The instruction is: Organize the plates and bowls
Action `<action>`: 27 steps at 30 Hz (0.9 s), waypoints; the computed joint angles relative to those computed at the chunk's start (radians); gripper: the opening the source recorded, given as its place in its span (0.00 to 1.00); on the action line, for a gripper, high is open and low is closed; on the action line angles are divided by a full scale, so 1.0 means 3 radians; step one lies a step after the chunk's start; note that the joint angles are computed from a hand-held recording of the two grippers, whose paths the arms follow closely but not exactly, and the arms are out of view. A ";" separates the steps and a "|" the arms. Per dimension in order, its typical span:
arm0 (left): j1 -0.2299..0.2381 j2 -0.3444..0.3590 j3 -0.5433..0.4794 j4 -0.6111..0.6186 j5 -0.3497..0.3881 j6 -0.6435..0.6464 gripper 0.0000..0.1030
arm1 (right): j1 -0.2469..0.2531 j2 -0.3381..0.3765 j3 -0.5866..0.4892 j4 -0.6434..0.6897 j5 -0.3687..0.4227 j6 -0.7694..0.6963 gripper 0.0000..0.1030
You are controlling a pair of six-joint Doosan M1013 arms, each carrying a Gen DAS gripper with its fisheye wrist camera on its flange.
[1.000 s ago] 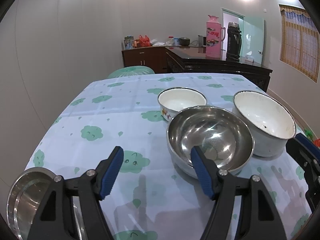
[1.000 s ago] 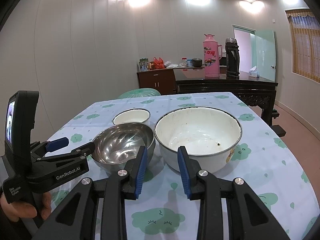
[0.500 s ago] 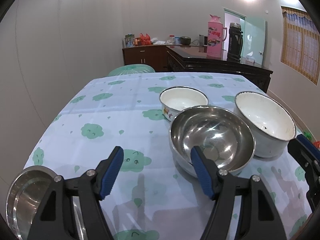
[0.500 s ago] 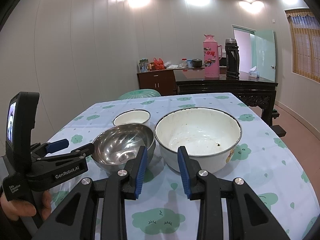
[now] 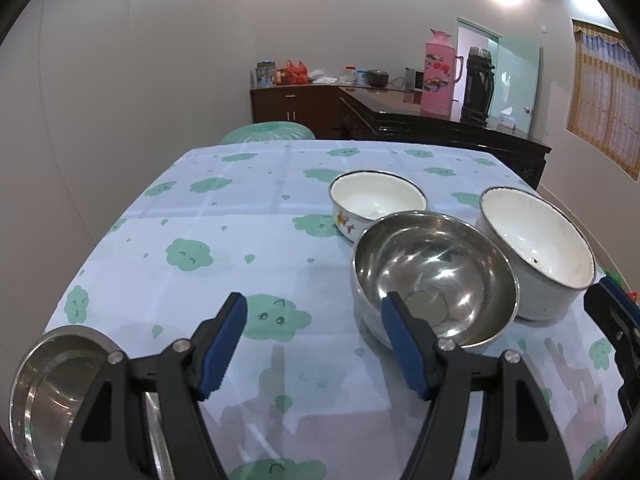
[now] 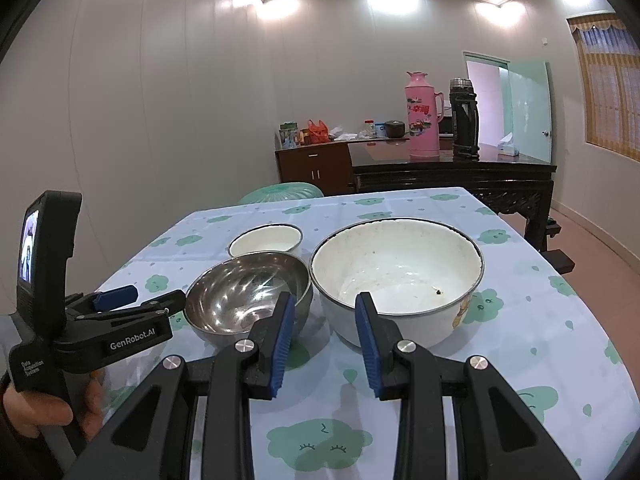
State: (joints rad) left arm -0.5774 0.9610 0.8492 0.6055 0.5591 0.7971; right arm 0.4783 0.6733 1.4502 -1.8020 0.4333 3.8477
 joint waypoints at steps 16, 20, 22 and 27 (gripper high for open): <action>0.0005 0.0003 -0.0012 -0.0131 -0.0003 0.0109 0.69 | -0.0001 0.0006 -0.0022 0.0109 -0.0022 -0.0074 0.45; 0.0004 0.0000 -0.0003 -0.0120 -0.0022 0.0100 0.69 | 0.0001 0.0003 -0.0018 0.0123 -0.0023 -0.0084 0.45; 0.0001 -0.0010 0.0017 -0.0102 -0.0057 0.0093 0.69 | 0.0004 0.0000 -0.0006 0.0057 0.0008 -0.0020 0.45; -0.0010 -0.0025 0.0043 -0.0030 -0.0090 0.0062 0.69 | 0.0017 -0.0006 0.0017 -0.0033 0.0100 0.0063 0.45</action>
State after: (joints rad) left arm -0.5805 0.9535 0.8622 0.5966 0.5322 0.8156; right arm 0.4836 0.6714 1.4553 -1.8120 0.4632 3.8664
